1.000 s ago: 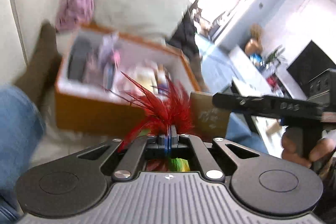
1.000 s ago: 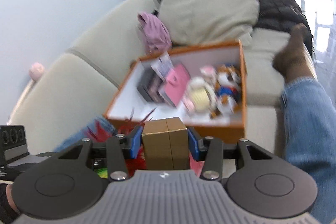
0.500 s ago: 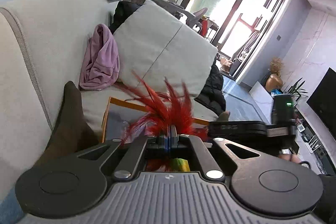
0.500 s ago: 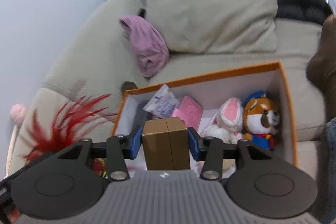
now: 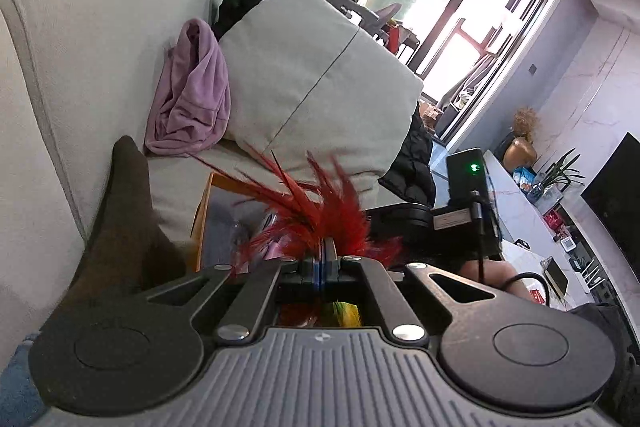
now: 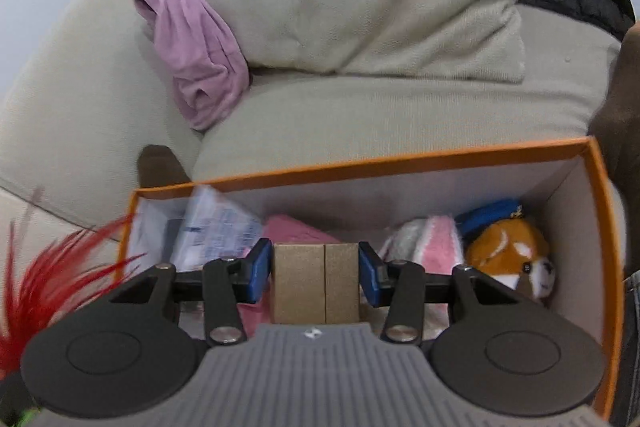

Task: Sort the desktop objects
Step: 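Carry feather toy in left tool while right tool carries cardboard box toward orange box, then lower feather toy with left tool while right tool lowers cardboard box into orange box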

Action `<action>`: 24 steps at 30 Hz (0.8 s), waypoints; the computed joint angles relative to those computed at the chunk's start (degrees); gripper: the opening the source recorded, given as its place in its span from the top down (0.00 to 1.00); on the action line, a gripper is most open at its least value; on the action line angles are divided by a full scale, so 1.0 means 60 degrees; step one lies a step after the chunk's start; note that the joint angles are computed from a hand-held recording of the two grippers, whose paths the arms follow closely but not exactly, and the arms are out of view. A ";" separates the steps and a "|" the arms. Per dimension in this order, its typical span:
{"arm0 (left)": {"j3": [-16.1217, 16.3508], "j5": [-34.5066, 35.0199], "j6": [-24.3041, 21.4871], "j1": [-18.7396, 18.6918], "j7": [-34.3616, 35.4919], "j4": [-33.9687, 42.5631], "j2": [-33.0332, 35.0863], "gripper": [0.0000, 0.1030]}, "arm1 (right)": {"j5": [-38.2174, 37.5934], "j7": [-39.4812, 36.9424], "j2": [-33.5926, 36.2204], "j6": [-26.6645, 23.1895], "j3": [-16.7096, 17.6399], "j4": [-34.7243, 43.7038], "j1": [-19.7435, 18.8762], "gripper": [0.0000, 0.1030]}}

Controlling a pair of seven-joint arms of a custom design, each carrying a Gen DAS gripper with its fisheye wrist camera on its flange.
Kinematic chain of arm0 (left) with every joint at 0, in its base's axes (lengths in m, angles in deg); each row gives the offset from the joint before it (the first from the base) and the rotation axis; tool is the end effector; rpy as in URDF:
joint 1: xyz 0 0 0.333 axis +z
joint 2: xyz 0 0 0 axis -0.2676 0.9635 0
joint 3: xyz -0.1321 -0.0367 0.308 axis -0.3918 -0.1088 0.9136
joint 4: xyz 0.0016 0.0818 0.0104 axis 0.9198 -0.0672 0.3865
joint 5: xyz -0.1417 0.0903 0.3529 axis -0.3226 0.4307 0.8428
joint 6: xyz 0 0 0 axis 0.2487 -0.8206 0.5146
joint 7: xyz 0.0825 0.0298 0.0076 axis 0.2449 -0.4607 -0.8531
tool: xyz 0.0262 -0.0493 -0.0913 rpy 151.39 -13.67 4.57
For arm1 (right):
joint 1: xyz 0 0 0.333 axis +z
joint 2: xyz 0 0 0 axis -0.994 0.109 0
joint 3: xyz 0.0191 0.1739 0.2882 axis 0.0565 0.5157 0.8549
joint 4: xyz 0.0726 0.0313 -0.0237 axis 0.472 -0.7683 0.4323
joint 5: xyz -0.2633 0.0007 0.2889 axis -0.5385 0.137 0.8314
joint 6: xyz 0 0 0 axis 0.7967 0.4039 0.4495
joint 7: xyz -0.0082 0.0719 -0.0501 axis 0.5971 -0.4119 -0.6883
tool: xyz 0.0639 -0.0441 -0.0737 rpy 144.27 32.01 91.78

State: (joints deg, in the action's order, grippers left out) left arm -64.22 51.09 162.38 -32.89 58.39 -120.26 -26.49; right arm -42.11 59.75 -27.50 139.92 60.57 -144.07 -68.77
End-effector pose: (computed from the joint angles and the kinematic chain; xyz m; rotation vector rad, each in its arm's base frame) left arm 0.3228 -0.0333 0.6238 -1.9702 1.5912 -1.3019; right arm 0.5683 0.2212 0.5616 -2.2317 1.2705 0.2105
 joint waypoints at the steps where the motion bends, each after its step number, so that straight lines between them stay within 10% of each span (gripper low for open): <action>1: 0.0025 -0.0014 0.0004 -0.0013 0.0015 -0.0011 -0.0005 1.00 | -0.0025 -0.0023 0.0032 -0.0062 -0.0001 0.0019 -0.0001 0.53; 10: 0.0061 -0.0056 0.0176 0.0145 -0.0130 -0.0220 -0.0116 1.00 | 0.0456 -0.1466 -0.0646 -0.0146 -0.0130 -0.0483 -0.0155 0.37; 24: 0.0395 -0.0230 0.0122 -0.0320 0.0021 -0.0324 -0.0270 1.00 | 0.0152 -0.2943 -0.1691 0.0476 -0.0255 -0.1327 0.0082 0.39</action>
State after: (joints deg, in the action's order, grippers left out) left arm -61.85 49.70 163.11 -34.81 58.52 -122.21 -28.11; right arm -41.20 42.09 -37.64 142.78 59.04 -152.03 -68.28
